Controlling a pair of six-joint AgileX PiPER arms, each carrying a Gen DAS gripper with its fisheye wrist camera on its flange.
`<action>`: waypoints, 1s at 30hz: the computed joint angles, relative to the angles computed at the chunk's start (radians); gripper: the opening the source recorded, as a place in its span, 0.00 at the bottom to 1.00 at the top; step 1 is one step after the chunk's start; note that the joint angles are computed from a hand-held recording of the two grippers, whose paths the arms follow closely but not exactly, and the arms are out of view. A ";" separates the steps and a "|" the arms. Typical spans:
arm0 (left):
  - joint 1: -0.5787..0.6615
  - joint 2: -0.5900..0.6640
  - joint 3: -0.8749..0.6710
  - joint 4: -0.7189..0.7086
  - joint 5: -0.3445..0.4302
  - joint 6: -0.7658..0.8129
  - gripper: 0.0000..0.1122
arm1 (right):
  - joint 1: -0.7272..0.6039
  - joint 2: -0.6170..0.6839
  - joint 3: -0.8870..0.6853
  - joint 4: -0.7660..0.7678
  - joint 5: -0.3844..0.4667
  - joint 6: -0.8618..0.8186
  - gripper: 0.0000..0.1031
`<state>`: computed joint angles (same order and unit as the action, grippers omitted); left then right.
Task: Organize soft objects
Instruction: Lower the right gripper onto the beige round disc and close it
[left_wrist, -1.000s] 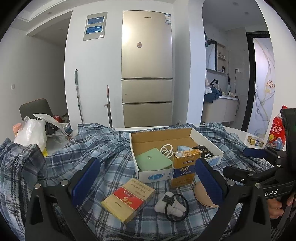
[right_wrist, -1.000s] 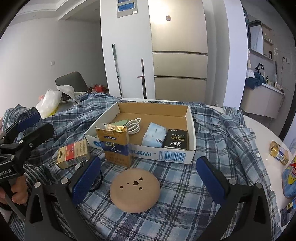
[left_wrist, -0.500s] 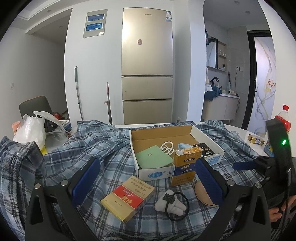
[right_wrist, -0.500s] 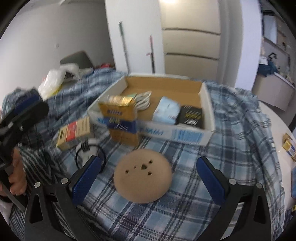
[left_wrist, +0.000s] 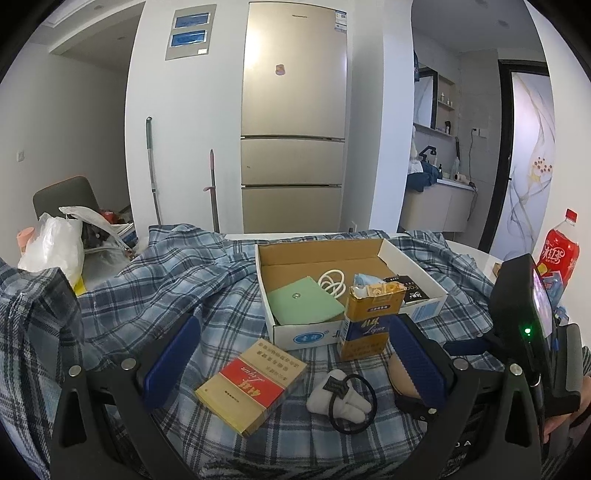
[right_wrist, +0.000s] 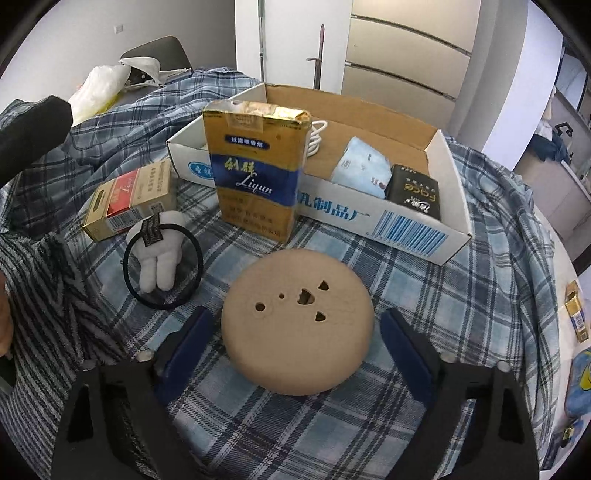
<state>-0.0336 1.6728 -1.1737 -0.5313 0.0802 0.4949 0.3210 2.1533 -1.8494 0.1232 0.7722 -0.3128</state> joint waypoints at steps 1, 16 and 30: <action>-0.001 0.004 -0.003 0.041 0.002 -0.040 0.92 | 0.002 0.004 -0.005 -0.007 0.005 0.005 0.85; 0.000 0.025 -0.024 0.041 0.038 -0.037 0.92 | -0.029 -0.090 0.121 0.098 -0.130 -0.065 0.75; -0.022 0.258 -0.358 0.329 0.509 -0.263 0.47 | -0.080 -0.176 0.230 0.305 -0.263 -0.190 0.75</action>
